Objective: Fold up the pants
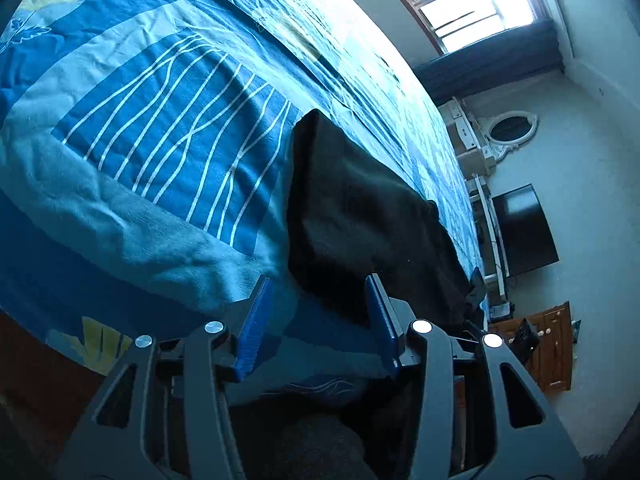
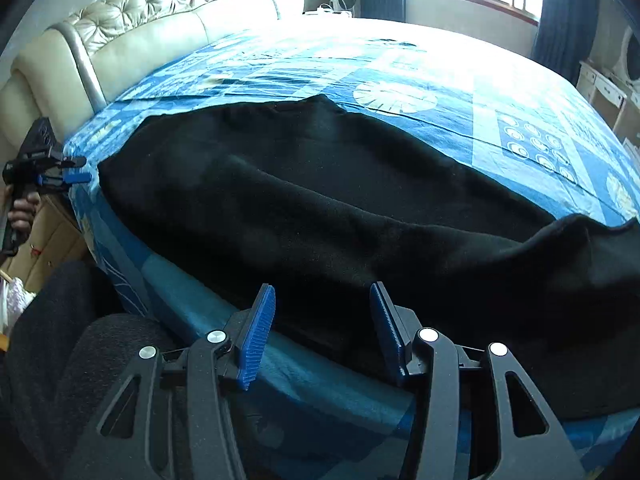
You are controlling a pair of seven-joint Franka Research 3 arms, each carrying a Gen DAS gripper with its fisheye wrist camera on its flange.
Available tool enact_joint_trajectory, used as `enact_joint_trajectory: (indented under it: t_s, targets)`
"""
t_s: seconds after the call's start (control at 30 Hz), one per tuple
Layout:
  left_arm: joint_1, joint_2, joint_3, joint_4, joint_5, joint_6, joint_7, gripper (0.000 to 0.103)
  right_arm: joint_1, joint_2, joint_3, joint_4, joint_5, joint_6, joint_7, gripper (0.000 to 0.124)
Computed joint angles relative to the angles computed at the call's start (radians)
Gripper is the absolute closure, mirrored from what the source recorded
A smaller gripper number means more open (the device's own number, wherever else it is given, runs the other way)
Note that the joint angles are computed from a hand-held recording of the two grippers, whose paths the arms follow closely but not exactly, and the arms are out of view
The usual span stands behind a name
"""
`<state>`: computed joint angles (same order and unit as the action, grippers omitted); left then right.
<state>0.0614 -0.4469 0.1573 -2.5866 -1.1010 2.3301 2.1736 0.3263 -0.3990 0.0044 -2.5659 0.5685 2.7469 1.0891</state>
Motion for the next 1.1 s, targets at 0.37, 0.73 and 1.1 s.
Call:
enact_joint_trajectory:
  t_s: [0.37,0.73,1.1]
  targets:
    - [-0.075,0.025,-0.086,0.019,0.001,0.134,-0.196,0.05,0.063,0.047,-0.149,0.057,0.613,-0.211,-0.089,0.073]
    - [-0.123,0.072,-0.097,0.04,0.086,0.222,-0.396,0.05,-0.029,0.111,-0.073,0.072,0.873,-0.331,-0.076,0.068]
    - [-0.111,0.078,-0.163,0.043,0.362,0.331,-0.647,0.094,-0.045,0.141,0.016,0.096,0.862,-0.187,0.005,0.103]
